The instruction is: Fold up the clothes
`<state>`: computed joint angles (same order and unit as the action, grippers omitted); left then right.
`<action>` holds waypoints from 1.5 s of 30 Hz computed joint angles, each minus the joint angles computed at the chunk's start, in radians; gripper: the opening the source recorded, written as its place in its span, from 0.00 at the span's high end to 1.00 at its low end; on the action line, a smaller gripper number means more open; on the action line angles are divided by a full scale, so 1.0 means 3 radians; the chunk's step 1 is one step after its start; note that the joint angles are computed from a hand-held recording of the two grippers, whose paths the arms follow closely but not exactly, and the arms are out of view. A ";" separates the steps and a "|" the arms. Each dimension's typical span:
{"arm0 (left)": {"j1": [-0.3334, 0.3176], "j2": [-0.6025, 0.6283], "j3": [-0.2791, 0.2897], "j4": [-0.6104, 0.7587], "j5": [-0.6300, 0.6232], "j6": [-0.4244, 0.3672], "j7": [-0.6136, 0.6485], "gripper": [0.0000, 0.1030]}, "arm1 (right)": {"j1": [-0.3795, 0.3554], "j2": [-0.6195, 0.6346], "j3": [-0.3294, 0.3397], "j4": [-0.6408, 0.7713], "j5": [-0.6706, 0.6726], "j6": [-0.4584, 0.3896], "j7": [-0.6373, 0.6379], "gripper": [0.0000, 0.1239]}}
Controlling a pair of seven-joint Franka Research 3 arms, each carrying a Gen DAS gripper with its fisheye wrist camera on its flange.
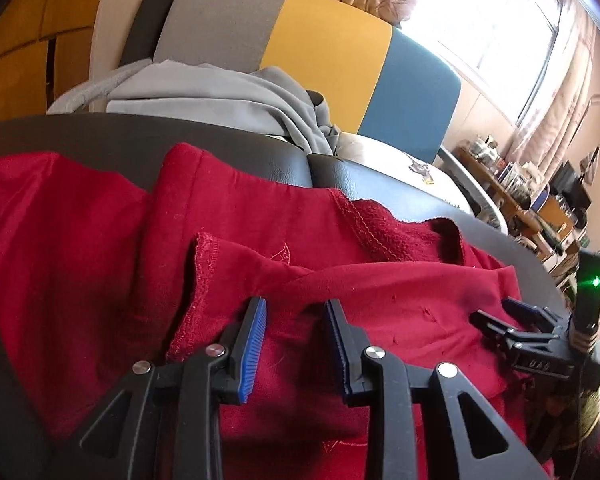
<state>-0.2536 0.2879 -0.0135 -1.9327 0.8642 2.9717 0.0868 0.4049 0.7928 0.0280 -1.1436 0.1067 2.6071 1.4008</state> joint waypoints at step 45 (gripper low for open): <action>0.0964 -0.0600 -0.0018 -0.0323 -0.0827 -0.1006 -0.1186 0.89 | -0.0011 -0.0023 0.0009 -0.0064 0.0130 0.0074 -0.0110 0.17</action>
<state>0.0358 0.1080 -0.0190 -2.0297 0.6160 2.6699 -0.2691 0.4017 0.7858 0.0308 -1.1627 0.1456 2.6294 1.3680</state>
